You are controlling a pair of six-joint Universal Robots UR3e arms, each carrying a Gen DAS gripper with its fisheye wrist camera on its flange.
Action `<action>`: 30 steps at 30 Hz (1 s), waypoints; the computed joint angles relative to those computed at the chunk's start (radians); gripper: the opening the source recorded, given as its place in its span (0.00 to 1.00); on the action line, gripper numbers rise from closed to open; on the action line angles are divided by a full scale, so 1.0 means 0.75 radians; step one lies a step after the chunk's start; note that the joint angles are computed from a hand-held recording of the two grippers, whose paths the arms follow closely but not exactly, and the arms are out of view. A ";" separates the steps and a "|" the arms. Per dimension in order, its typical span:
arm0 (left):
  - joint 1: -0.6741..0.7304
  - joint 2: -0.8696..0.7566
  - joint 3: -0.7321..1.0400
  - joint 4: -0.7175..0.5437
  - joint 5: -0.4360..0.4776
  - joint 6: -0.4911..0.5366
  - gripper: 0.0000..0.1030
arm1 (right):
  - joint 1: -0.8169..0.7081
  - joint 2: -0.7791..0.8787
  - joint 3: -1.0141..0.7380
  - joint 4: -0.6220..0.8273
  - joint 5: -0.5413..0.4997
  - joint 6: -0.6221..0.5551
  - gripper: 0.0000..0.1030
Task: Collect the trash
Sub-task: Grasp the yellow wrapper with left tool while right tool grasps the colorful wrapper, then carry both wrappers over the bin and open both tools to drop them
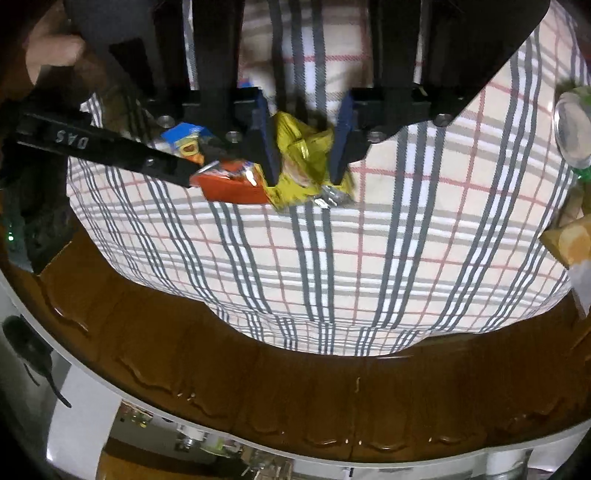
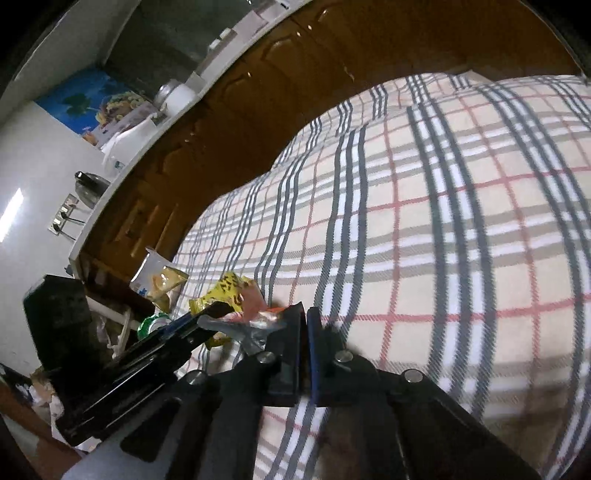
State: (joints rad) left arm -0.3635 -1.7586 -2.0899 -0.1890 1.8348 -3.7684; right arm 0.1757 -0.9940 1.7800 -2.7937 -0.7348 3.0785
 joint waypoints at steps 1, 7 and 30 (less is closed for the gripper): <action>-0.014 0.000 0.008 -0.003 0.008 -0.003 0.20 | -0.021 -0.032 0.043 -0.023 0.002 -0.010 0.03; -0.118 -0.032 0.120 -0.053 0.055 -0.009 0.08 | -0.176 -0.248 0.293 -0.074 0.033 -0.121 0.01; -0.475 -0.615 1.148 -0.373 0.034 0.039 0.04 | -1.109 -1.184 0.775 0.937 0.217 -1.017 0.01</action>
